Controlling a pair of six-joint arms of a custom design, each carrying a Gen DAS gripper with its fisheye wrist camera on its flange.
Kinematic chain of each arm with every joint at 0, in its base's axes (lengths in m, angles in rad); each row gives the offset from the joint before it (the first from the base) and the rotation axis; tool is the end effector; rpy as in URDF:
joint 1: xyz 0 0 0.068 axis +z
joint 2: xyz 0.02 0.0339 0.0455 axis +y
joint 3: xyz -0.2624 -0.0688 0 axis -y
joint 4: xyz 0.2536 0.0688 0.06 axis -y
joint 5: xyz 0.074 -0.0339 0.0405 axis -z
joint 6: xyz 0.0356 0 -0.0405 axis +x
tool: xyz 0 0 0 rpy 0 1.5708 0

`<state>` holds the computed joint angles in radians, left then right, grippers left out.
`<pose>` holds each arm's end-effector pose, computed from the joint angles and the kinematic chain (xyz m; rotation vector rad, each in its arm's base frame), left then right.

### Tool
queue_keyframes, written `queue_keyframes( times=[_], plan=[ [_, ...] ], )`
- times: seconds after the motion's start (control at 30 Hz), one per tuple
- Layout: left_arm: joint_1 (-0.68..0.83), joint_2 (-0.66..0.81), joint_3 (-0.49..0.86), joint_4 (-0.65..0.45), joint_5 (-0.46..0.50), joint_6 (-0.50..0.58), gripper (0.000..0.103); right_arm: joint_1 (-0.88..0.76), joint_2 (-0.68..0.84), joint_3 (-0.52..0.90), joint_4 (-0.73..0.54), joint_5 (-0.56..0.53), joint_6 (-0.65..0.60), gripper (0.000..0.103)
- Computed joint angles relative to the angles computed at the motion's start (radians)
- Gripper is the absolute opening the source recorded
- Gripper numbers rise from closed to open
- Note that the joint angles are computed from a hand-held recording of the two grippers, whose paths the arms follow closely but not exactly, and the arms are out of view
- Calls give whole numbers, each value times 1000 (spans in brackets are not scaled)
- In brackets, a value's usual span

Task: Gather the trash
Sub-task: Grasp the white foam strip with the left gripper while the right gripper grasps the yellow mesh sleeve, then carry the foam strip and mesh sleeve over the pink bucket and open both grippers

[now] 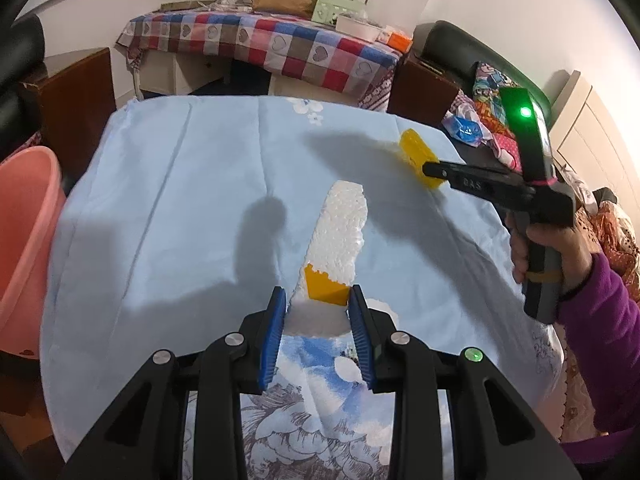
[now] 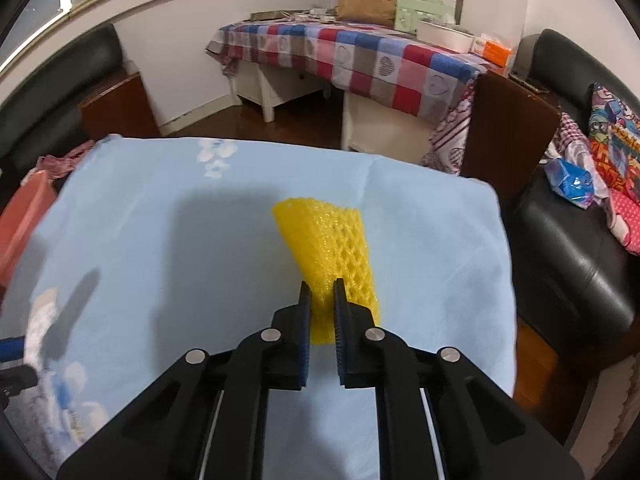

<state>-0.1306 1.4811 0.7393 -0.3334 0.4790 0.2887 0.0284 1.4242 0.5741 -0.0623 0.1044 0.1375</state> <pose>0.2697 -0.0520 0.1549 0.6866 2.4678 -0.5713 0.2610 0.0037 0.1356 0.1792 2.4706 -0.0589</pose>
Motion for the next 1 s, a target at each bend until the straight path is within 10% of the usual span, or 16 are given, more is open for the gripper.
queue_keyframes(
  times=[0.3, 1.0],
  plan=[
    [79, -116, -41, -6, -14, -32, 32, 344, -148, -29, -92, 58, 192, 11],
    [507, -281, -63, -30, 25, 45, 32, 826, 103, 260, -130, 217, 436, 11]
  ],
)
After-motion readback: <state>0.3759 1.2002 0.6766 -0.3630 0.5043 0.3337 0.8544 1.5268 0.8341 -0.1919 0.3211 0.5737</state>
